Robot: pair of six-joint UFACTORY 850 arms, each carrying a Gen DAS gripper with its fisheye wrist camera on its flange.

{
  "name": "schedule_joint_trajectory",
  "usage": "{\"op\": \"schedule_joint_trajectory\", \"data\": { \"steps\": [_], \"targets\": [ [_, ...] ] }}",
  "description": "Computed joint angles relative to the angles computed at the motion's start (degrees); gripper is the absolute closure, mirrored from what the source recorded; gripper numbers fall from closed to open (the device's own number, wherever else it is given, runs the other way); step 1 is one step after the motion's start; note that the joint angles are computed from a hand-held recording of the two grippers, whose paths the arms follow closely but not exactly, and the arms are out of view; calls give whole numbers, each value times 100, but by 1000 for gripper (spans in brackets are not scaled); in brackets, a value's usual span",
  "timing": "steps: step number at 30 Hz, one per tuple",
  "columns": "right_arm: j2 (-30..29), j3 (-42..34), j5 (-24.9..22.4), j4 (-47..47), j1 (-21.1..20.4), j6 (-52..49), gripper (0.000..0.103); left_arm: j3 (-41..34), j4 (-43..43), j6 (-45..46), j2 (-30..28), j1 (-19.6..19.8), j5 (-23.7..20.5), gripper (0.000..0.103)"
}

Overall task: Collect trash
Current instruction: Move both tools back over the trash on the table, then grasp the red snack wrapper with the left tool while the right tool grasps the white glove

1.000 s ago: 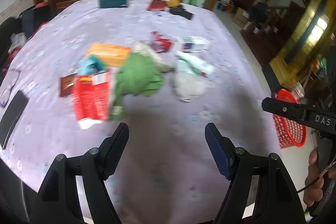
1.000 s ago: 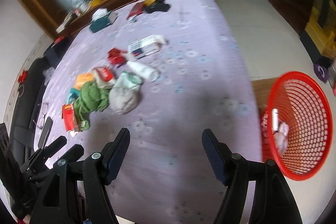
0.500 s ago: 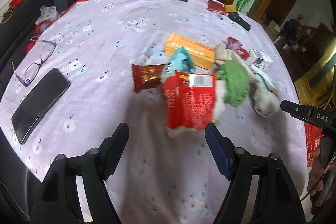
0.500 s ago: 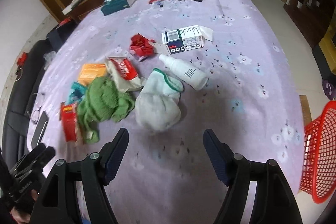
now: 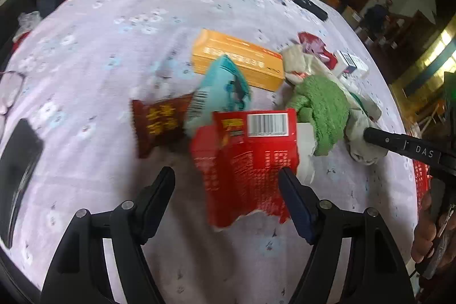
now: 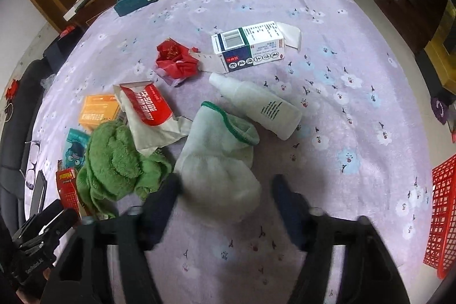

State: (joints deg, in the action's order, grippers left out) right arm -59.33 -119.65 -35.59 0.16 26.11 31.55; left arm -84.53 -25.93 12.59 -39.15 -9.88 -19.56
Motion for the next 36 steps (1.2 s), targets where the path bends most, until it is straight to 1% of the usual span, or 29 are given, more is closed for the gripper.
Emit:
{"op": "schedule_joint_trajectory", "data": {
  "steps": [1, 2, 4, 5, 6, 8, 9, 12, 16, 19, 23, 26, 29, 31, 36],
  "targets": [
    [-7, -13, -18, 6, 1, -5, 57, -62, -59, 68, -51, -7, -30, 35],
    [22, 24, 15, -76, 11, 55, 61, -98, -72, 94, -80, -14, -48, 39],
    [88, 111, 64, -161, 27, 112, 66, -195, -269, 309, -157, -6, -162, 59],
    [136, 175, 94, -165, 31, 127, 69, -214, -365, 402, -174, -3, -197, 64],
    [201, 267, 143, -150, 32, 135, 70, -225, -287, 337, -180, -17, -200, 69],
    [321, 429, 223, -199, 45, 178, 72, -181, -103, 201, -144, -49, -102, 74],
    [409, 542, 274, -304, 65, 239, 72, -150, -22, 135, -119, -67, -41, 81],
    [621, 814, 406, -508, 120, 388, 74, 25, 8, 131, 37, -94, 148, 85],
    [959, 1228, 637, -859, 219, 670, 74, 295, 131, 72, 305, -160, 429, 87],
    [1214, 1536, 806, -1208, 321, 909, 74, 475, 51, 168, 502, -220, 592, 87],
    [1465, 1867, 959, -1428, 386, 1038, 74, 665, 98, 162, 746, -350, 787, 87],
    [1655, 2120, 1054, -1596, 397, 1181, 74, 764, 479, -151, 890, -481, 955, 87],
    [1868, 2416, 1140, -1849, 385, 1427, 74, 806, 886, -519, 968, -630, 1038, 87],
    [2022, 2631, 1195, -2005, 368, 1603, 74, 812, 1011, -653, 977, -724, 1069, 87],
    [2381, 3129, 1292, -2321, 291, 1949, 74, 763, 1089, -722, 960, -949, 1038, 87]
  ]
}}
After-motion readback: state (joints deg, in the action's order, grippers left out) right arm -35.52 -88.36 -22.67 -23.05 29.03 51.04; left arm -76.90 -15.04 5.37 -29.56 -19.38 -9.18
